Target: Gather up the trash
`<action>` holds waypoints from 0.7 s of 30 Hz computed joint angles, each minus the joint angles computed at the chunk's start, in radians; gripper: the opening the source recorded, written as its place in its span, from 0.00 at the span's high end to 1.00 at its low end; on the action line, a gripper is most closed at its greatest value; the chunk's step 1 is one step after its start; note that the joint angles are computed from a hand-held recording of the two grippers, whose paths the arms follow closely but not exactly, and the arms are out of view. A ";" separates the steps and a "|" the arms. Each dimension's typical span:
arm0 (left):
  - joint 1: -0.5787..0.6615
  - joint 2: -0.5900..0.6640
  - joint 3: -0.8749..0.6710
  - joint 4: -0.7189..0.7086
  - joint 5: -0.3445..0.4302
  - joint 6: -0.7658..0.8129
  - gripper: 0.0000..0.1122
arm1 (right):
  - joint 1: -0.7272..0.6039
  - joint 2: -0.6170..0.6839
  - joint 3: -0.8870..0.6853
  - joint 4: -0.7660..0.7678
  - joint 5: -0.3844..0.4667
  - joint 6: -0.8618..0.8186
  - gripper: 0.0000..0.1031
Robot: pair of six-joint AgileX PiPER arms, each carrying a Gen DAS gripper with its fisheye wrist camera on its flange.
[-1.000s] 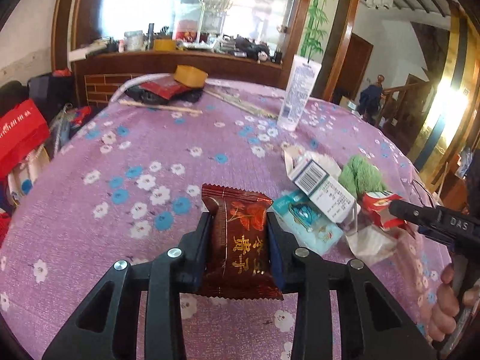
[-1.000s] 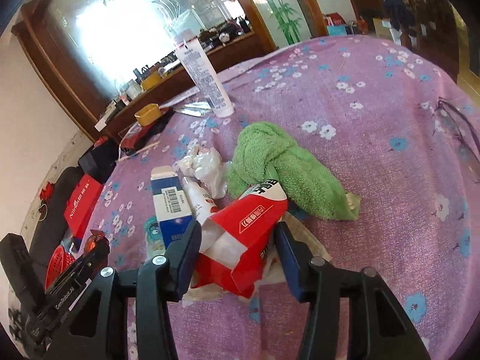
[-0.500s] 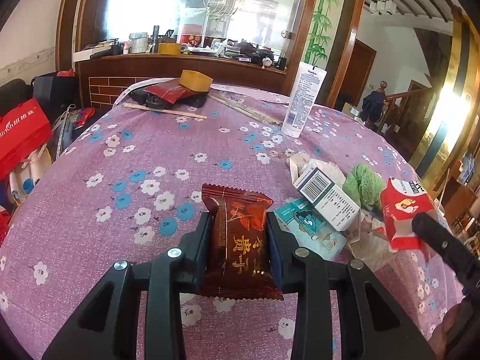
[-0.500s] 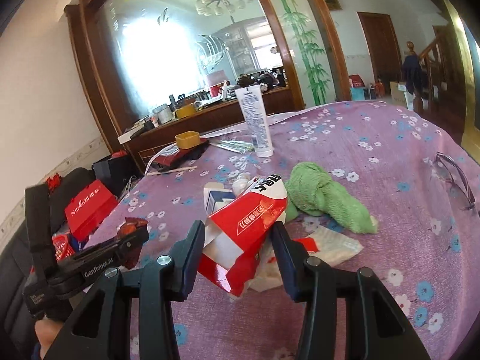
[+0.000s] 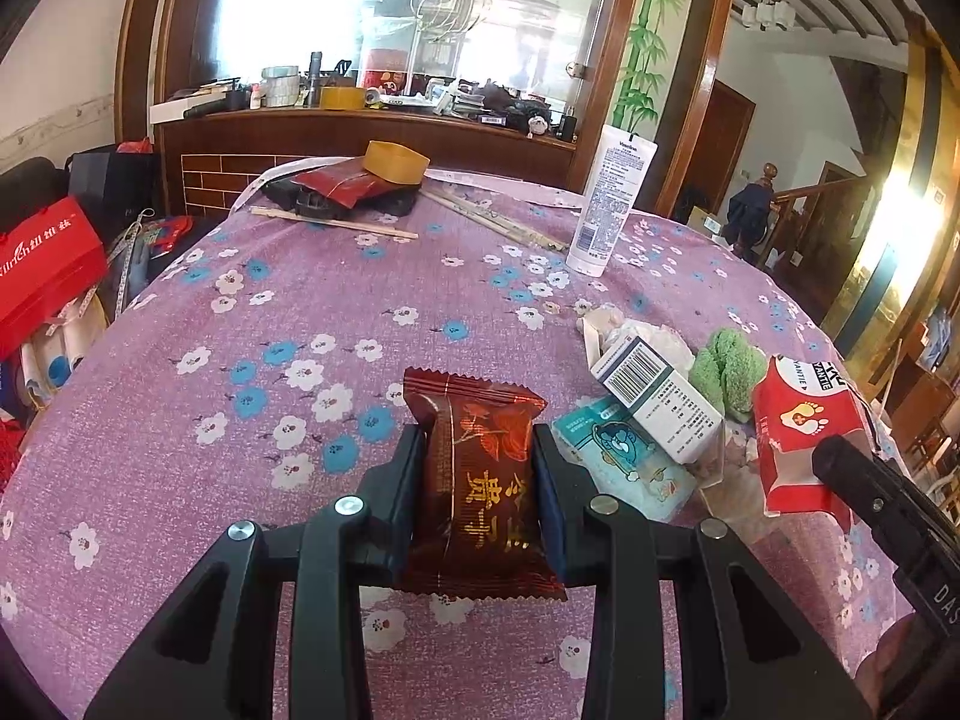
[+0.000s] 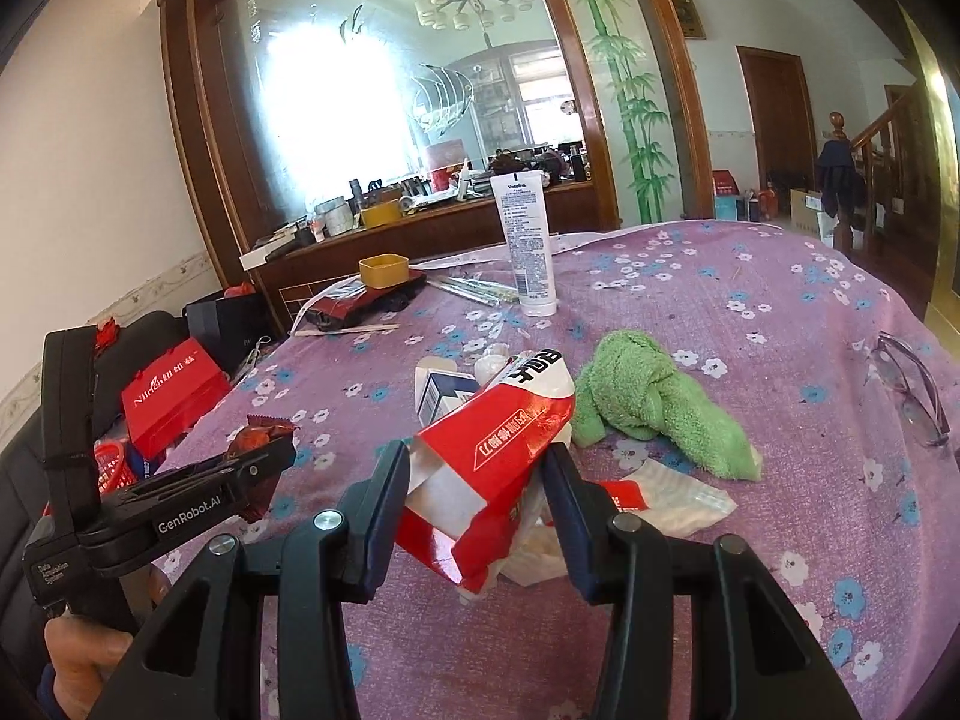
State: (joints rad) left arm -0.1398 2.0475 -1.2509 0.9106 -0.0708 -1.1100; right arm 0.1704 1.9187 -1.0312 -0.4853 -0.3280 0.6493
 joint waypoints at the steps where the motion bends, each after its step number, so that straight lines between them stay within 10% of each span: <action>1: 0.000 -0.002 0.003 0.006 0.000 -0.007 0.70 | 0.001 0.000 0.000 0.004 0.001 -0.006 0.52; 21: 0.011 -0.008 0.016 -0.016 -0.013 -0.003 0.70 | 0.008 -0.006 0.014 0.024 -0.015 -0.040 0.51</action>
State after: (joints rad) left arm -0.1291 2.0393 -1.2348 0.8949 -0.0843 -1.1135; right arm 0.1787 1.9126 -1.0177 -0.4609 -0.3428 0.6096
